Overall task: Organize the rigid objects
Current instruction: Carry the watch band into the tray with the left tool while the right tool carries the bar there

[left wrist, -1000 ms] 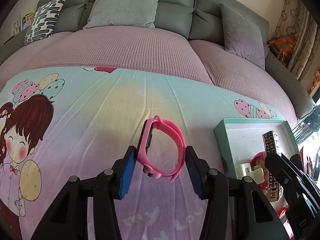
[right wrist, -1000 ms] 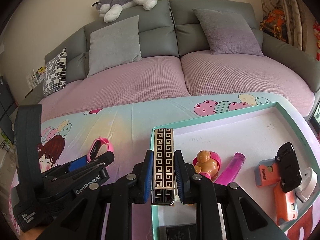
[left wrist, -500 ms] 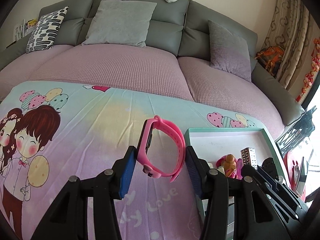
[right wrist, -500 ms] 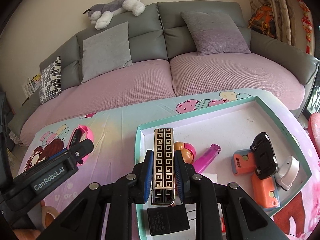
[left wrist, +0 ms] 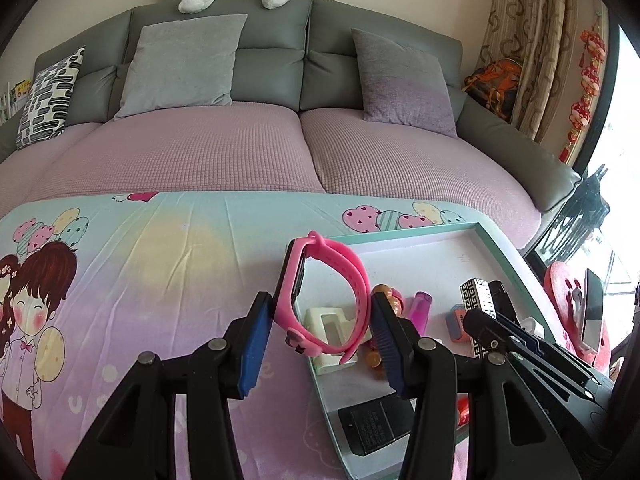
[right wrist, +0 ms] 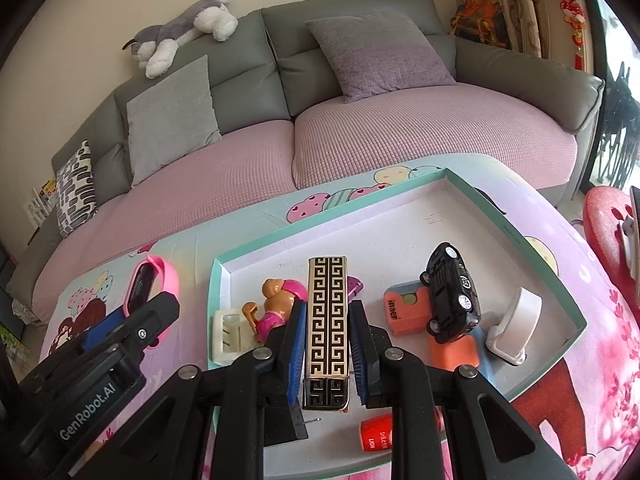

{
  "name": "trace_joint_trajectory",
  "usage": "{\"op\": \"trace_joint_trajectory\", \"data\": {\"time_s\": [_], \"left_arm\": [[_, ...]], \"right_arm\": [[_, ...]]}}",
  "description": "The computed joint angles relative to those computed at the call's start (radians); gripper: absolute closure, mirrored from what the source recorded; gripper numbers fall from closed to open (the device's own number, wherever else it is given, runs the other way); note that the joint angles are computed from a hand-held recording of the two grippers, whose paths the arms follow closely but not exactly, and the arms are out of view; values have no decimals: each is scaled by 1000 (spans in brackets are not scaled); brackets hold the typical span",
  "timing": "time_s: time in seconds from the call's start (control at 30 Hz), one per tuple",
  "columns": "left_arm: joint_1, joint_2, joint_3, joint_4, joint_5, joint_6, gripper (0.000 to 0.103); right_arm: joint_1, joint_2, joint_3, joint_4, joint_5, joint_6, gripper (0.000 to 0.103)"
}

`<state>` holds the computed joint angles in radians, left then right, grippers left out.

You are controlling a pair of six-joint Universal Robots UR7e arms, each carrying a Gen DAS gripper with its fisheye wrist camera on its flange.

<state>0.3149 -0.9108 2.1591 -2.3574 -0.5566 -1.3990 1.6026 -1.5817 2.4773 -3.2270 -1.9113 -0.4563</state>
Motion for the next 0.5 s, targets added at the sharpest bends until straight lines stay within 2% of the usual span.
{"op": "trace_joint_trajectory", "data": {"time_s": [0.23,0.5], "left_arm": [[14,59,-30,-97,-24,117,51],[26,122,-68,-214,-61,259,51]], "right_arm": [[-48,-34,-12,9,-1,10,81],[-58,-43,-17,11,-5,8,81]]}}
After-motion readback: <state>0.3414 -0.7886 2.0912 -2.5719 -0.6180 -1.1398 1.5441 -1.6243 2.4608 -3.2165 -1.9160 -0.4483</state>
